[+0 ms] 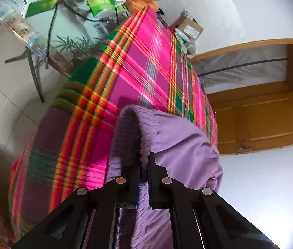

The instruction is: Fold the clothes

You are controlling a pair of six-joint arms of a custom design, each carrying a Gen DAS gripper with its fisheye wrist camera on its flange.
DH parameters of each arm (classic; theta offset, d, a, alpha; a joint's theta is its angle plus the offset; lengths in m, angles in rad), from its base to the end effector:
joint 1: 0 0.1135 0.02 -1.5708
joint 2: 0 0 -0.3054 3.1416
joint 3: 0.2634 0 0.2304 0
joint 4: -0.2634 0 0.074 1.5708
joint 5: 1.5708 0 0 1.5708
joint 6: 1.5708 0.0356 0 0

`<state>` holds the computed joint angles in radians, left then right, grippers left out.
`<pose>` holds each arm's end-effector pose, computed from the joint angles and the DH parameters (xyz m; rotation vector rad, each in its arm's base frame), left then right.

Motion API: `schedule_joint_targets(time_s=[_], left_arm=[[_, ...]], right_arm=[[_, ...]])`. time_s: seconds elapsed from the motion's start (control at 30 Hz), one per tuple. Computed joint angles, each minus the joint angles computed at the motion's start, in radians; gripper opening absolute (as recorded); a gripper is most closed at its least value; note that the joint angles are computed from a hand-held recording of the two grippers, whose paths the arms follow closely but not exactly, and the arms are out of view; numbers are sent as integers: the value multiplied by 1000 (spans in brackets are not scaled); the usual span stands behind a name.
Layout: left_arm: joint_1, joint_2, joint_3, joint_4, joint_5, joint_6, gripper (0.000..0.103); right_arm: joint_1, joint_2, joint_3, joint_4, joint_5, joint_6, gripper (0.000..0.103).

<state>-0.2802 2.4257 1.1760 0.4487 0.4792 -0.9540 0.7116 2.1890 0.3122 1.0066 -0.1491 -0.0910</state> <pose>0.4289 -0.1405 0.0460 -0.6066 2.4978 -1.1093 0.1916 0.1722 0.0487 -1.0313 2.2572 0.4532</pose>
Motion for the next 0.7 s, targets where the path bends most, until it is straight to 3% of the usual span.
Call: schedule_joint_targets(time_s=[0.5, 0.63, 0.7], left_arm=[[12, 19, 14, -19, -49, -38, 5], [10, 15, 8, -23, -56, -34, 5], [7, 9, 2, -24, -60, -34, 5]], right_arm=[[15, 62, 85, -51, -47, 19, 19], [-9, 46, 94, -90, -83, 6, 29], [-33, 32, 82, -101, -118, 12, 29]])
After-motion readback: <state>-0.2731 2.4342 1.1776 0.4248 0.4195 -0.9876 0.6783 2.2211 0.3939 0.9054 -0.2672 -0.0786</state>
